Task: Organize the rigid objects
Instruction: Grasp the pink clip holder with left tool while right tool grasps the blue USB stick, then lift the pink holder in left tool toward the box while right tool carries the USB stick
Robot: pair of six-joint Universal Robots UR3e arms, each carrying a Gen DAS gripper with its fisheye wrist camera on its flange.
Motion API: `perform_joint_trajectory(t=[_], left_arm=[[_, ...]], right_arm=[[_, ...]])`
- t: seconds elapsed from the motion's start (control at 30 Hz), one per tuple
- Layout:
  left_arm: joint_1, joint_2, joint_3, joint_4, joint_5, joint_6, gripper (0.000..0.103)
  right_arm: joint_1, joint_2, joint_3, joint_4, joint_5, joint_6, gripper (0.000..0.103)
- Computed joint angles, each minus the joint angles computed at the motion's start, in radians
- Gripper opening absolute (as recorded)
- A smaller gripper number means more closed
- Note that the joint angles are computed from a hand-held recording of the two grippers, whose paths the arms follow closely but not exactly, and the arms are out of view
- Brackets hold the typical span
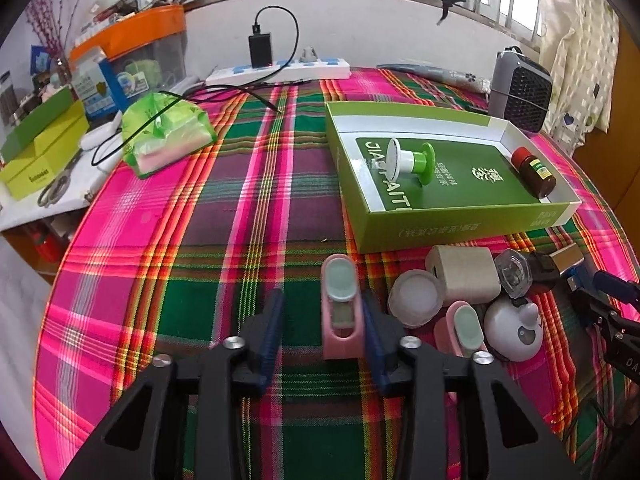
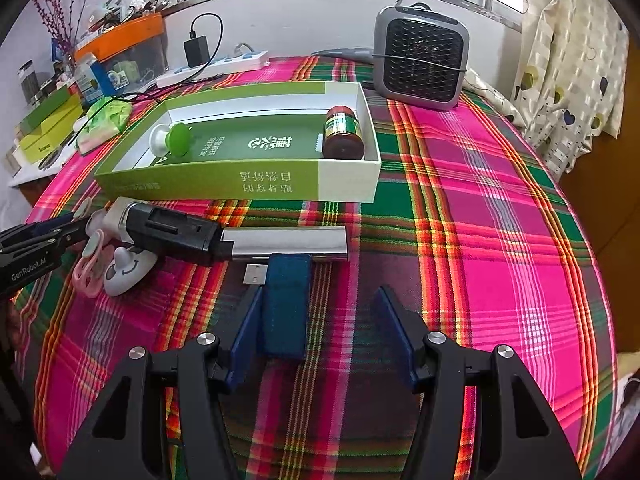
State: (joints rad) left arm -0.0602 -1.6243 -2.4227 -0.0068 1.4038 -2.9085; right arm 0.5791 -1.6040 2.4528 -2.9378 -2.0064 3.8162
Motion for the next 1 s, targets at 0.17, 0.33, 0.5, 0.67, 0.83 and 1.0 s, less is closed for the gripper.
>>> perform_joint_trajectory(t=[0.17, 0.33, 0.5, 0.67, 0.83, 1.0], left_arm=[[0.005, 0.005, -0.009, 0.007, -0.010, 0.008, 0.022], [0.011, 0.011, -0.016, 0.007, -0.022, 0.012, 0.017], [0.012, 0.012, -0.018, 0.007, -0.026, 0.010, 0.017], [0.012, 0.013, -0.019, 0.008, -0.028, 0.009, 0.017], [0.013, 0.015, -0.019, 0.005, -0.029, 0.011, 0.017], [0.014, 0.016, -0.020, 0.005, -0.030, 0.010, 0.017]], right_arm=[[0.002, -0.009, 0.004, 0.008, -0.010, 0.007, 0.045], [0.001, -0.020, 0.014, 0.003, -0.011, 0.005, 0.032], [-0.001, -0.026, 0.026, -0.008, -0.008, 0.004, 0.023], [-0.001, -0.030, 0.027, -0.006, -0.007, 0.004, 0.023], [-0.001, -0.030, 0.027, -0.006, -0.007, 0.005, 0.023], [0.001, -0.029, 0.027, -0.006, -0.008, 0.006, 0.023]])
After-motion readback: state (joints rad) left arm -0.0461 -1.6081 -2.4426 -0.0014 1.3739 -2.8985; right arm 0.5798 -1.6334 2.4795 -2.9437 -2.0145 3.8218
